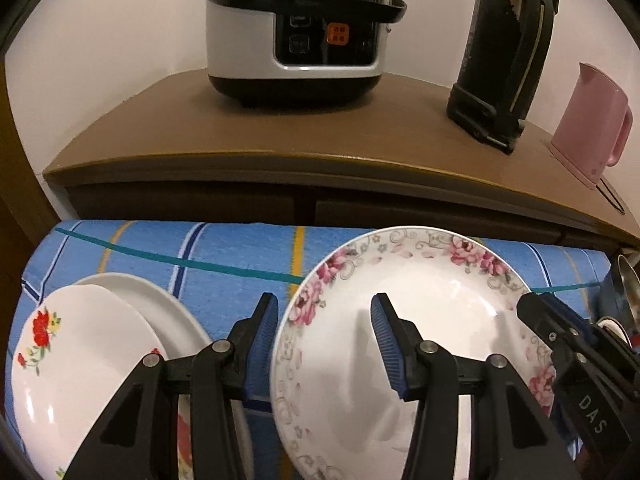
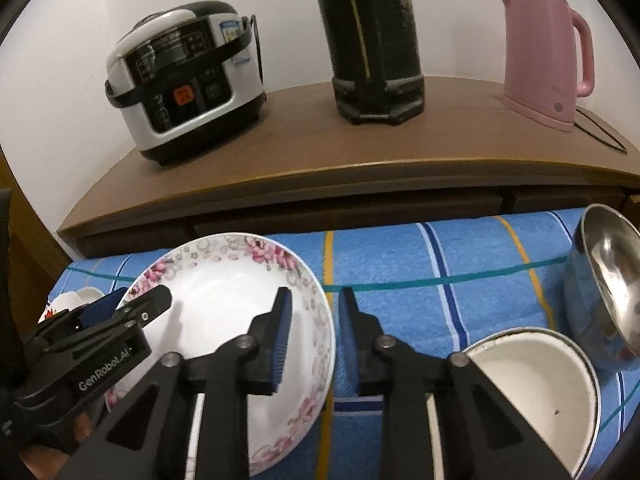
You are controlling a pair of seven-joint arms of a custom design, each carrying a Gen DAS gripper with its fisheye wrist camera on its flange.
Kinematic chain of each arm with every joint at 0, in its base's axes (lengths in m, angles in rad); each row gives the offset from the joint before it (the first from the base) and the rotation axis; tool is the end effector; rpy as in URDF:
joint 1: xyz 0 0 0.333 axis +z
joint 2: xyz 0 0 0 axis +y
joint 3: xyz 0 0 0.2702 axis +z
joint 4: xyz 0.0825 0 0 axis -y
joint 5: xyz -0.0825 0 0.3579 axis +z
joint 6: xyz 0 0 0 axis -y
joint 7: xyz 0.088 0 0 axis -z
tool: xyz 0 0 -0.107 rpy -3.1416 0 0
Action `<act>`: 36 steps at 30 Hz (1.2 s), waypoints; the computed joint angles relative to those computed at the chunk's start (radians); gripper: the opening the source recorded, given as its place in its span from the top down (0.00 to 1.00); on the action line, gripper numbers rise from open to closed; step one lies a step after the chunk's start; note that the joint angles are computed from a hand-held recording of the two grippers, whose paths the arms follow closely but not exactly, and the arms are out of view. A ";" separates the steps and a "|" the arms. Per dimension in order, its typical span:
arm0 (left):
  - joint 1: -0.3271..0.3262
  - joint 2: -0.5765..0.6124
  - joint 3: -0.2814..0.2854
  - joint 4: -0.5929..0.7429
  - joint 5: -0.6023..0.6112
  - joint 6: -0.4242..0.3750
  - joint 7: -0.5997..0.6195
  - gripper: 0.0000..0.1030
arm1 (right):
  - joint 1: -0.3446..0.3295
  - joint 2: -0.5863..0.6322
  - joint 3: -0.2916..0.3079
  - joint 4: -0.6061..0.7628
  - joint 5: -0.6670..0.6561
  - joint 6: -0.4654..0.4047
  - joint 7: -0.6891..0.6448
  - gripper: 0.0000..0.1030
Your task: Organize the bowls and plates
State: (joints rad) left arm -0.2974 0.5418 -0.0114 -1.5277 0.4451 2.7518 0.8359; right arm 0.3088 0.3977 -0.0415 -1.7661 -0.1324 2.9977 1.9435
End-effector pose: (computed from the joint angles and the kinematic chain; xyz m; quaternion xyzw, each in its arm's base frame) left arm 0.6598 -0.2273 0.3923 -0.6850 0.6348 -0.2777 0.2250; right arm 0.6347 0.1872 0.4113 -0.6551 0.6372 -0.2186 0.3421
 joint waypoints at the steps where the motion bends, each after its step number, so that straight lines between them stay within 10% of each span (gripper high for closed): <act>1: 0.007 0.002 -0.008 0.001 -0.011 0.001 0.008 0.50 | -0.006 0.003 0.007 0.004 0.005 -0.004 -0.008 0.81; 26: -0.002 0.013 -0.013 0.008 -0.037 -0.004 0.073 0.50 | -0.012 0.056 0.013 0.156 -0.061 -0.248 -0.063 0.86; 36: -0.015 -0.032 0.003 -0.048 -0.023 0.038 0.039 0.54 | -0.032 0.034 0.030 0.112 0.002 -0.211 -0.094 0.86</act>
State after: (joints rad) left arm -0.3127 0.5097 -0.0084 -1.5762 0.4223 2.7895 0.8747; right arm 0.2767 0.4318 -0.0114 -1.6539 -0.1308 2.7871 1.8495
